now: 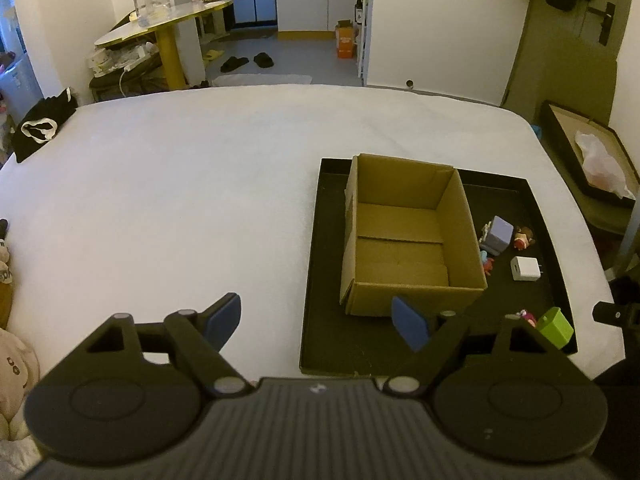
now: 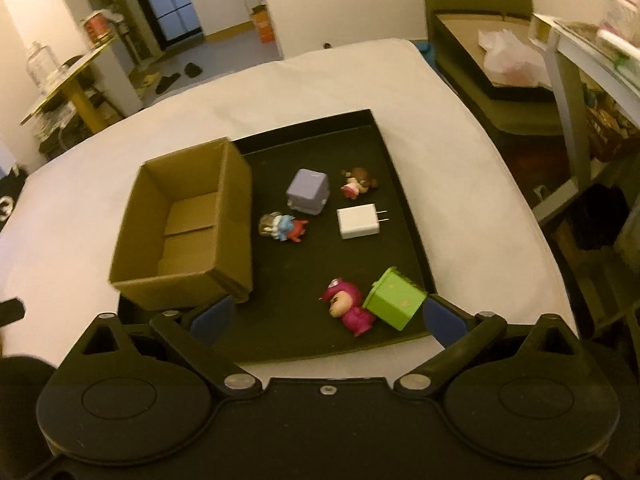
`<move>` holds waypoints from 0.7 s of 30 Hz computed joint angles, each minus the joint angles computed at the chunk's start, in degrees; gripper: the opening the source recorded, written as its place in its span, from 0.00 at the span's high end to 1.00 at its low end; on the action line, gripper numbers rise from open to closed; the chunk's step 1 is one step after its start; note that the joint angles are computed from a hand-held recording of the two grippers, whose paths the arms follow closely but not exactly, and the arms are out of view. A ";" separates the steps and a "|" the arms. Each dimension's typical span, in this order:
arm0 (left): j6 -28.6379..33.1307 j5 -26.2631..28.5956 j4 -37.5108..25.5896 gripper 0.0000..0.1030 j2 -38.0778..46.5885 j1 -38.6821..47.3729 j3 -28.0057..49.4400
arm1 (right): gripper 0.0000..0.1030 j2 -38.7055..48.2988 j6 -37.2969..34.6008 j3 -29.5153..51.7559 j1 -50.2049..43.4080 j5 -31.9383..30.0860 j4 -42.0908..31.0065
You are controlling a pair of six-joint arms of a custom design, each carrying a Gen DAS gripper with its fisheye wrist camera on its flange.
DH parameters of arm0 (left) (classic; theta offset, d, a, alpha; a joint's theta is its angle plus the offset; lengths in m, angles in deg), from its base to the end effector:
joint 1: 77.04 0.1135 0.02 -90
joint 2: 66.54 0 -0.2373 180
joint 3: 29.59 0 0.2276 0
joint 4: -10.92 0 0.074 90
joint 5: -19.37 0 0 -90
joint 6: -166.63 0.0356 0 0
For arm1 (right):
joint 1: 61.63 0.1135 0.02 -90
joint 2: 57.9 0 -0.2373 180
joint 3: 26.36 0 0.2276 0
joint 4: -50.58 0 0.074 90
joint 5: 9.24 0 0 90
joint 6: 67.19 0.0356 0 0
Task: Organize rigid objects
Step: 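Reach the right gripper down to the green hexagonal cup and close on it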
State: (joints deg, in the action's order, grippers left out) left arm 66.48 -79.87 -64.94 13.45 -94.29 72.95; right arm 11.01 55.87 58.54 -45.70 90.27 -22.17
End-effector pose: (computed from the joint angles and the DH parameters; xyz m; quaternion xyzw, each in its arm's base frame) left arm 0.2444 -0.0699 0.3470 0.0333 0.9458 0.0000 0.3229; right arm 0.2066 0.0529 0.3063 0.1657 0.9407 0.0459 0.2923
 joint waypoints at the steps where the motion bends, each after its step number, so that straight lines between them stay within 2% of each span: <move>1: -0.23 0.03 0.46 0.20 0.34 -0.08 -0.08 | 0.05 0.31 -0.11 -0.25 -0.96 -0.27 0.34; 12: 0.71 -0.69 2.07 0.21 9.65 -1.43 5.84 | 0.14 6.62 4.08 -2.35 -11.59 -6.10 4.82; 15: 0.97 -0.30 2.08 0.24 13.08 -1.06 8.47 | 0.22 9.40 6.63 -2.67 -14.30 -9.24 5.36; 21: 0.35 1.10 2.23 0.32 18.24 0.26 10.39 | 0.22 16.85 8.23 -0.44 -17.58 -12.19 5.56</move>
State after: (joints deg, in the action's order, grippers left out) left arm 66.83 -78.77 -62.71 31.69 -94.03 83.35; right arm 27.86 64.10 58.10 -63.28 78.08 -16.60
